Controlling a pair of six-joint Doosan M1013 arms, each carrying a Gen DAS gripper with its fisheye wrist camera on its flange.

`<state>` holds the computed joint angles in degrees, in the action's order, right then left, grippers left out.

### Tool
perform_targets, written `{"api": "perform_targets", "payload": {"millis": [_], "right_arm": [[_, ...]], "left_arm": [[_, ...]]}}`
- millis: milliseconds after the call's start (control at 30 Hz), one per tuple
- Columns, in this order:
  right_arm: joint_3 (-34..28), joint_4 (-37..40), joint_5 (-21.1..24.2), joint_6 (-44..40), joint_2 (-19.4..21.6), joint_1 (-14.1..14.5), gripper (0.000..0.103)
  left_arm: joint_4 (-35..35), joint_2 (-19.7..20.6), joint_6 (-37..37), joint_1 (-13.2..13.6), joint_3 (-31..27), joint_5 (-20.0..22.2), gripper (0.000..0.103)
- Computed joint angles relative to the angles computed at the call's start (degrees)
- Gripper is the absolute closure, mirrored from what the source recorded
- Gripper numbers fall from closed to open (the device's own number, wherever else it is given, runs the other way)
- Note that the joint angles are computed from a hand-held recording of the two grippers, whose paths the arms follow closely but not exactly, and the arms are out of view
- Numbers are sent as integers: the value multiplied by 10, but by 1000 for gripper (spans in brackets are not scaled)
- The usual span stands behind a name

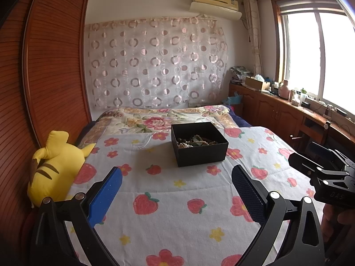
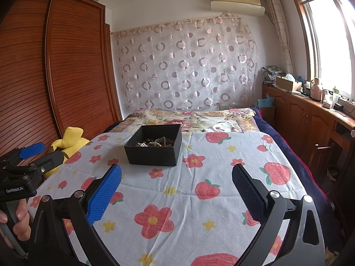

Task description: Organize jewelry

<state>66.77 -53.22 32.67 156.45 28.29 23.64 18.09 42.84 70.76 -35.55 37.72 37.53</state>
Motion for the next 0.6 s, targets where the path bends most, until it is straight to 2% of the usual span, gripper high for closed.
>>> {"api": "perform_targets", "payload": {"millis": [600], "right_arm": [[-2, -6, 1, 7, 1, 1, 3]], "left_arm": [[8, -3, -5, -5, -3, -4, 8]]}}
